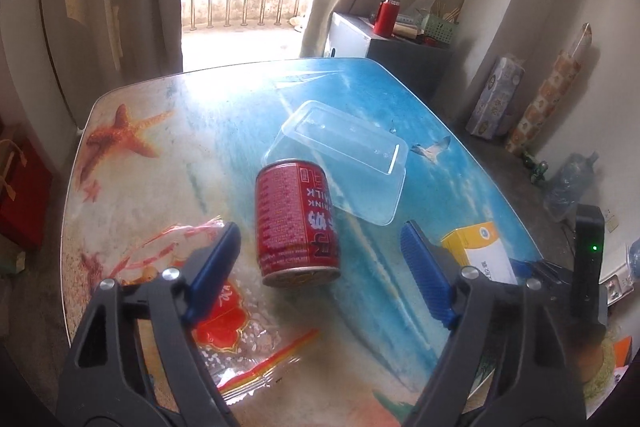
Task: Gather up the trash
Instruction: 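Close the left gripper on the red milk can while the right holds the box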
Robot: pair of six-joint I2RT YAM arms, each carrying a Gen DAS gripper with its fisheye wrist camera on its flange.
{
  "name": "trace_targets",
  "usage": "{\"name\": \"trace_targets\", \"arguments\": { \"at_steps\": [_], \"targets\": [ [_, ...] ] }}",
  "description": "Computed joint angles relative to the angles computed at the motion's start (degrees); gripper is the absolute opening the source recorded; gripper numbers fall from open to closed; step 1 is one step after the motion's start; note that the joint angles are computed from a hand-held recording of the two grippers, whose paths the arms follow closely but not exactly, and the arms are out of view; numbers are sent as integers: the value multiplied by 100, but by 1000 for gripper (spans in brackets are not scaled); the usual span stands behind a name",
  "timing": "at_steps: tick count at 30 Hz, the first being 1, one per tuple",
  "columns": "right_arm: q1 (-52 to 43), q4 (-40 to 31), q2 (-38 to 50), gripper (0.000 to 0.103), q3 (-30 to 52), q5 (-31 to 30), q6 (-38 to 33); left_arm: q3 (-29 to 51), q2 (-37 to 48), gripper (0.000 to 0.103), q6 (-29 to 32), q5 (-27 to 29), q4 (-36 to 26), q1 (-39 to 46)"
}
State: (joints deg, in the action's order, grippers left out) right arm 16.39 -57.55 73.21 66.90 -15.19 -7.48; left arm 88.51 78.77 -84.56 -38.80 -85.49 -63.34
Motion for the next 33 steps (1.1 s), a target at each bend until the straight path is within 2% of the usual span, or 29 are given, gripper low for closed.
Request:
{"name": "trace_targets", "arguments": {
  "at_steps": [3,5,8,13,19,27,33],
  "targets": [
    [29,21,60,76,42,-34,68,-293,-22,77,722,629,533,804],
    [-6,18,32,75,11,-80,50,-398,69,71,981,824,626,1102],
    [35,17,-96,75,-83,-107,78,-594,138,58,1153,1082,772,1365],
    [-14,40,-148,75,-128,-179,8,-434,352,57,1203,1039,679,1400],
    [-138,54,-201,74,-203,-361,-122,-25,673,57,1101,1293,579,966],
    [-491,-306,-367,73,-235,-621,-446,532,1192,57,597,1383,449,-214],
    [-973,-782,-589,73,-275,-788,-904,729,1364,57,-153,1334,257,-920]
  ]
}}
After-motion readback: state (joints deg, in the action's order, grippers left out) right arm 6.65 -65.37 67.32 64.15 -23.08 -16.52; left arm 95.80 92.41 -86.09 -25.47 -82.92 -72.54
